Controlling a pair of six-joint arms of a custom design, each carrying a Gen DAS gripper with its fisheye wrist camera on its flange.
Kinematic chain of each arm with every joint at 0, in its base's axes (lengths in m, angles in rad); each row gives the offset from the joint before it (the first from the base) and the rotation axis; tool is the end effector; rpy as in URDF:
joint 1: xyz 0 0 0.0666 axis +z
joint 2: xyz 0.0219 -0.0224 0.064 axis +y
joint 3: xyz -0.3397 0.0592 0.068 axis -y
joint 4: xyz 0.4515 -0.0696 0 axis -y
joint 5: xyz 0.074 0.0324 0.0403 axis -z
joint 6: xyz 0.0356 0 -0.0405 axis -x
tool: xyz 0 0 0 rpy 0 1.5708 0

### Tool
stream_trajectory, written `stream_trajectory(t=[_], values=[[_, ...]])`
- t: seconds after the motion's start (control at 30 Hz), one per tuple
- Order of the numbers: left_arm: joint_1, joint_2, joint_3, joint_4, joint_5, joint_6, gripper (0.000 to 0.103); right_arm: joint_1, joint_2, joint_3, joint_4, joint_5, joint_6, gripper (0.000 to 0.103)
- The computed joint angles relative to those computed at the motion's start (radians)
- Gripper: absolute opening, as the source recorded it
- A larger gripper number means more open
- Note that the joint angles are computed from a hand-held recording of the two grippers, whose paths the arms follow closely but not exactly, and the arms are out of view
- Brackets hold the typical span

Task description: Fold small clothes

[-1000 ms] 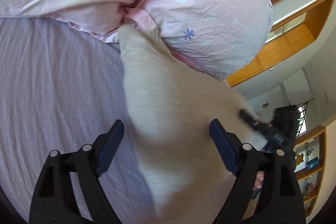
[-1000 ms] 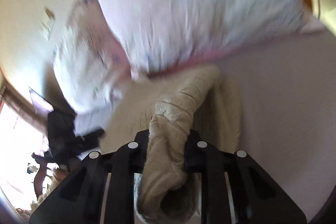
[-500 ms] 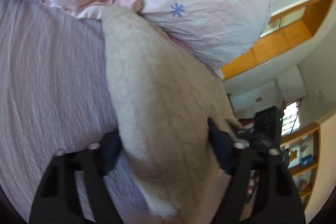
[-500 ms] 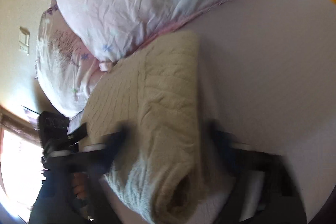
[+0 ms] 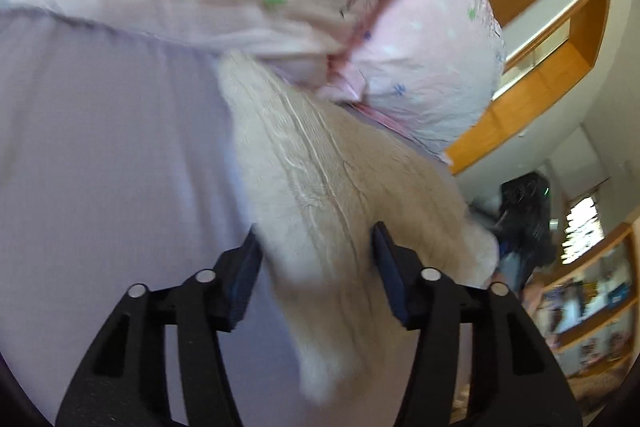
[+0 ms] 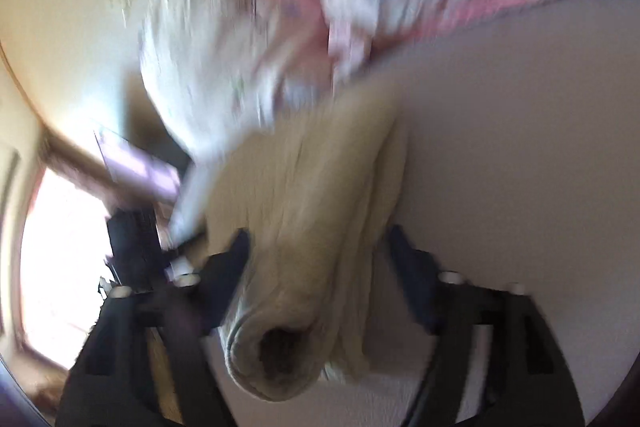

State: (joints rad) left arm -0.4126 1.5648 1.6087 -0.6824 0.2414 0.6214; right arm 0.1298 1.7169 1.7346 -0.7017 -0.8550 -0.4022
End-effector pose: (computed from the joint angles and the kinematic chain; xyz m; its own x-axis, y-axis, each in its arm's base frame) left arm 0.5699 -0.2592 0.4257 -0.7730 -0.2787 -0.5699 0.1417 0.7998 -0.5833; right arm 0.6564 0.1124 0.4031 -0.8368 0.1498 -0.5266 -0.3665 0.5611 0.7422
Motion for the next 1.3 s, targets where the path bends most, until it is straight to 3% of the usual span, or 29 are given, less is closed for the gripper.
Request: stream_trajectory(t=[0.07, 0.13, 0.2, 0.23, 0.33, 0.37, 0.4, 0.47, 0.5, 0.57, 0.63, 0.7, 0.73, 0.83, 0.97, 1.07, 1.23, 1.3], values=[[-0.024, -0.047, -0.022, -0.024, -0.132, -0.077, 0.072, -0.006, 0.046, 0.057, -0.006, 0.001, -0.080, 0.080], [-0.025, -0.090, -0.062, -0.024, -0.164, -0.111, 0.078, 0.006, 0.120, 0.160, -0.104, 0.031, -0.063, 0.074], [-0.046, -0.113, -0.081, -0.022, -0.174, -0.110, 0.084, 0.033, 0.176, 0.234, -0.161, 0.046, -0.030, 0.017], [-0.055, -0.117, -0.085, -0.023, -0.186, -0.106, 0.085, 0.047, 0.175, 0.240, -0.171, 0.145, -0.016, 0.009], [-0.097, -0.144, -0.111, -0.037, -0.233, -0.100, 0.092, 0.051, 0.126, 0.188, -0.168, 0.293, -0.010, 0.009], [-0.118, -0.145, -0.108, -0.074, -0.287, -0.084, 0.101, 0.056, 0.115, 0.184, -0.184, 0.335, 0.018, 0.011], [-0.134, -0.151, -0.112, -0.099, -0.341, -0.067, 0.101, 0.062, 0.091, 0.164, -0.179, 0.376, 0.034, 0.013], [-0.162, -0.148, -0.106, -0.146, -0.423, -0.036, 0.101, 0.070, 0.004, 0.068, -0.106, 0.423, 0.042, 0.028], [-0.170, -0.142, -0.100, -0.165, -0.430, -0.024, 0.101, 0.066, -0.064, -0.015, -0.029, 0.394, 0.040, 0.036], [-0.180, -0.136, -0.094, -0.187, -0.427, 0.001, 0.101, 0.052, -0.188, -0.175, 0.124, 0.294, 0.036, 0.070], [-0.193, -0.112, -0.070, -0.234, -0.440, 0.025, 0.101, 0.048, -0.295, -0.308, 0.208, 0.218, 0.065, 0.084], [-0.205, -0.059, -0.010, -0.317, -0.465, 0.020, 0.101, 0.065, -0.363, -0.391, 0.238, 0.236, 0.086, 0.095], [-0.210, -0.032, 0.018, -0.354, -0.475, 0.016, 0.101, 0.076, -0.408, -0.441, 0.229, 0.289, 0.110, 0.099], [-0.223, 0.032, 0.086, -0.441, -0.515, 0.019, 0.101, 0.118, -0.458, -0.497, 0.129, 0.471, 0.171, 0.102], [-0.244, 0.067, 0.121, -0.487, -0.576, 0.010, 0.101, 0.162, -0.463, -0.528, 0.032, 0.562, 0.237, 0.102], [-0.258, 0.093, 0.148, -0.522, -0.633, 0.001, 0.101, 0.209, -0.422, -0.512, 0.015, 0.640, 0.270, 0.102], [-0.269, 0.077, 0.123, -0.501, -0.671, 0.035, 0.101, 0.276, -0.424, -0.526, 0.014, 0.836, 0.351, 0.102], [-0.270, 0.080, 0.127, -0.507, -0.675, 0.041, 0.101, 0.286, -0.418, -0.522, 0.010, 0.869, 0.364, 0.102]])
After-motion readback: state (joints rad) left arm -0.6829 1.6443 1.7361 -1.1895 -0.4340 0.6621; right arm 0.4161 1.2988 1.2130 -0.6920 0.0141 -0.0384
